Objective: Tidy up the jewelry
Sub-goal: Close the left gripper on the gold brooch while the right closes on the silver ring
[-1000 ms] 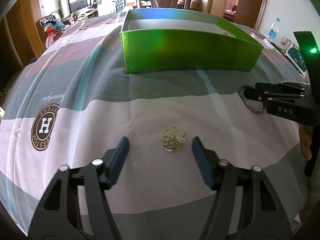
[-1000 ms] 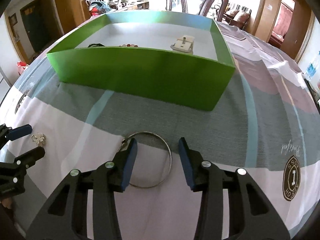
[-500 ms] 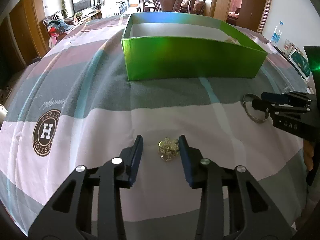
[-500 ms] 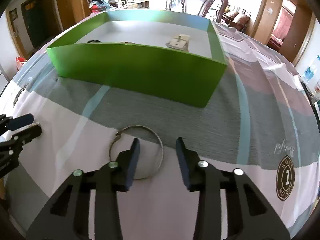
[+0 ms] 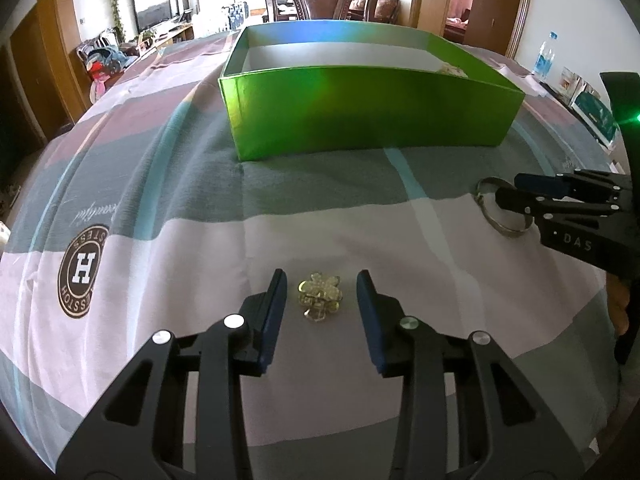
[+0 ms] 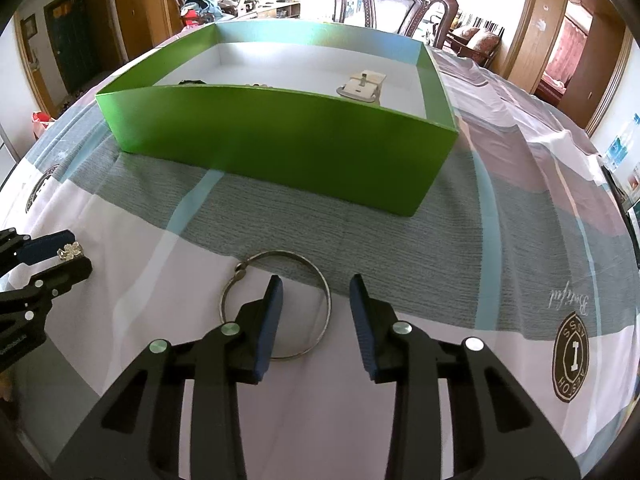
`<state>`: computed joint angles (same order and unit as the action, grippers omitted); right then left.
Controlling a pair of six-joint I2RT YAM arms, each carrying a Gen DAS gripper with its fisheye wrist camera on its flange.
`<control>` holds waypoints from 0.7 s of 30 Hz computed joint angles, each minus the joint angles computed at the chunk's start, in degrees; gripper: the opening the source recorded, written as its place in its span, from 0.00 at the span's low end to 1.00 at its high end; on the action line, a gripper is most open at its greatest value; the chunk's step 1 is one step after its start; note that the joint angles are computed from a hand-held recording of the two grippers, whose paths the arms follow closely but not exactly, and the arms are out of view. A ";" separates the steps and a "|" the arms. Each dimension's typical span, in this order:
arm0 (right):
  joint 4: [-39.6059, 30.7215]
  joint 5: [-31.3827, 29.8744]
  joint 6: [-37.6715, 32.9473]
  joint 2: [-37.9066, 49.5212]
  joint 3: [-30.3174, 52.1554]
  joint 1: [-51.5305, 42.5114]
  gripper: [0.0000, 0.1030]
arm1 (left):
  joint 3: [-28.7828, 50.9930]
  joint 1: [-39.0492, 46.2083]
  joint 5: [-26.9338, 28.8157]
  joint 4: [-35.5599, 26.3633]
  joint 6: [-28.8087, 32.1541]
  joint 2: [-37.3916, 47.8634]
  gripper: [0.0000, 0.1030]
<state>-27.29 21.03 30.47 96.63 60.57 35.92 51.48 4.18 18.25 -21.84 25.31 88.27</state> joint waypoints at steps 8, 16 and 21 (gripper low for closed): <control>0.51 -0.60 -1.16 0.32 0.39 0.88 0.19 | -0.80 0.09 -0.22 1.31 -0.14 -0.36 0.20; 1.25 -1.70 -1.32 0.31 0.15 0.19 0.19 | -1.46 -0.32 -0.77 1.82 0.22 -0.89 0.24; 1.13 -1.49 -0.77 0.48 0.30 0.61 0.19 | -1.68 -0.59 -0.76 2.00 0.49 -0.96 0.29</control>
<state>-26.16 19.55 29.71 97.11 60.87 36.54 49.80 3.59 17.49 -19.85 25.79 87.31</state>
